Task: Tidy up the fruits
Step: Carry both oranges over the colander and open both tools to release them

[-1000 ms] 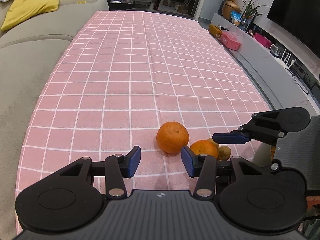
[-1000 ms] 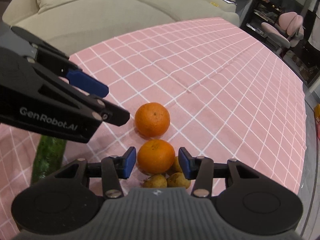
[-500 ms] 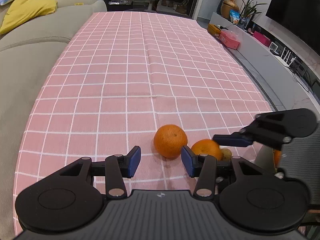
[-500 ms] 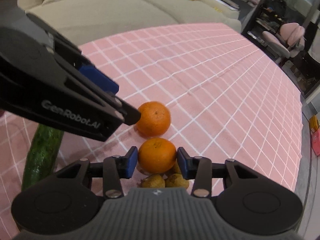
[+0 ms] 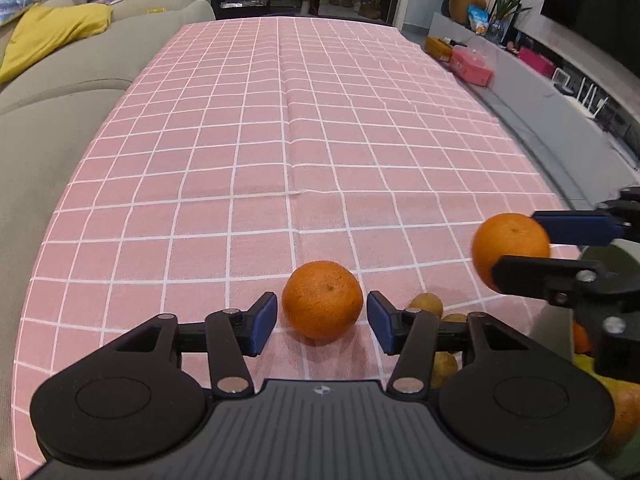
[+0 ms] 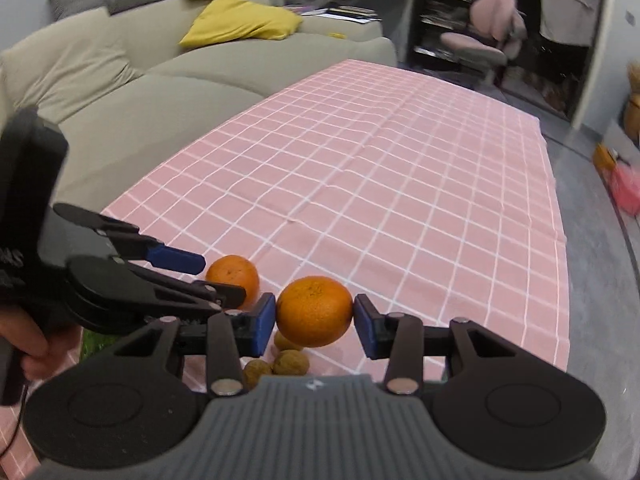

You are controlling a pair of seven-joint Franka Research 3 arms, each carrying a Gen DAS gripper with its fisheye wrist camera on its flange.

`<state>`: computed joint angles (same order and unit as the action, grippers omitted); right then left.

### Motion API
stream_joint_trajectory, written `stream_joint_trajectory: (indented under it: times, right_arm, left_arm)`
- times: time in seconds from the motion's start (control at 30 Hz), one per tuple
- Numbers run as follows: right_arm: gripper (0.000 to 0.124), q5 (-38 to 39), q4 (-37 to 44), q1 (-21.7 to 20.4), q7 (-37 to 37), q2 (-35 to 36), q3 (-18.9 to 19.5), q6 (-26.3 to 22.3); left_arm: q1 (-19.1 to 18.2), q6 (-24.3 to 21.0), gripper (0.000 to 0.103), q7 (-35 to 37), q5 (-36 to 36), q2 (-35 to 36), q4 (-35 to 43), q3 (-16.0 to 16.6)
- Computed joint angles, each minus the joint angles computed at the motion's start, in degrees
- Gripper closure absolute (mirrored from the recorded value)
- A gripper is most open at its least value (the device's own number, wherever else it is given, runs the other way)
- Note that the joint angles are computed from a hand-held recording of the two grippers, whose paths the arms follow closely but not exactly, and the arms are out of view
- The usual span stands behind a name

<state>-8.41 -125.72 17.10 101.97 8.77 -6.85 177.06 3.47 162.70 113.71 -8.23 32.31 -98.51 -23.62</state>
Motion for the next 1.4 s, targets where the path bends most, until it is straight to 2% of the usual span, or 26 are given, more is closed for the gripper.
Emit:
stream_joint_trajectory:
  times: [0.17, 0.27, 0.4, 0.57, 0.63, 0.73, 0.8, 0.87, 0.9, 0.97, 1.07, 1.1, 1.23, 1.4]
  right_arm:
    - [0.084, 0.3, -1.5, -0.1, 1.5, -0.7, -0.3, 1.2]
    - [0.084, 1.0, -2.4, -0.2, 1.7, -1.1, -0.2, 2.2]
    - [0.084, 6.6, -3.5, -2.6, -1.9, -1.8, 2.8, 3.2]
    - [0.084, 10.2, -5.6, -2.9, -3.8, -3.7, 3.5, 4.7]
    - [0.084, 9.7, -6.5, -2.3, -2.9, -4.9, 2.8, 5.2]
    - [0.084, 7.0, -8.2, -2.1, 0.6, -7.0, 2.2, 5.8]
    - [0.084, 0.9, -9.7, -3.3, 6.2, -8.9, 2.3, 6.3]
    - [0.084, -8.3, -11.3, -7.9, 14.8, -11.2, 5.3, 6.6]
    - [0.084, -10.3, -12.2, -10.1, 17.0, -12.5, 7.0, 6.6]
    - [0.084, -11.3, -14.7, -14.0, 19.3, -15.6, 10.2, 6.7]
    - [0.084, -8.6, -18.7, -15.4, 18.8, -20.2, 11.2, 6.3]
    - [0.084, -7.2, -20.2, -14.8, 18.1, -22.0, 10.6, 5.7]
    - [0.084, -3.8, -25.2, -16.8, 17.6, -28.2, 12.2, 3.3]
    - [0.084, -0.1, -30.1, -19.0, 16.3, -34.8, 14.2, -0.6]
  left_arm:
    - [-3.2, 0.5, 0.043, -4.2, 3.0, 0.7, 1.1, 3.3]
    - [-2.2, 0.6, 0.049, -4.3, 2.8, 1.1, 1.4, 2.0]
    - [-1.6, 1.1, 0.052, -4.7, 2.9, 1.0, 0.9, 1.4]
    - [-0.6, 1.2, 0.052, -6.4, 1.8, -1.3, -0.6, 0.9]
    - [0.9, 0.7, 0.052, -5.9, -0.1, -2.6, -1.3, -0.8]
    - [4.4, -0.7, 0.052, -2.2, -5.4, -5.3, -2.7, -4.7]
    - [5.8, -1.6, 0.052, 1.0, -9.3, -7.2, -3.6, -6.5]
    - [7.4, -2.8, 0.052, 5.1, -14.1, -9.3, -4.7, -8.6]
    - [8.4, -3.4, 0.052, 7.4, -16.8, -10.5, -5.5, -9.7]
    - [9.9, -5.2, 0.052, 11.7, -22.1, -13.0, -6.9, -11.6]
    - [11.7, -8.9, 0.052, 18.0, -29.9, -16.6, -8.9, -13.7]
    - [11.8, -10.3, 0.052, 19.2, -31.7, -17.5, -9.4, -13.8]
    - [10.9, -16.6, 0.052, 22.4, -36.3, -20.5, -10.8, -12.9]
    - [7.2, -20.5, 0.052, 23.9, -35.7, -22.3, -12.6, -10.1]
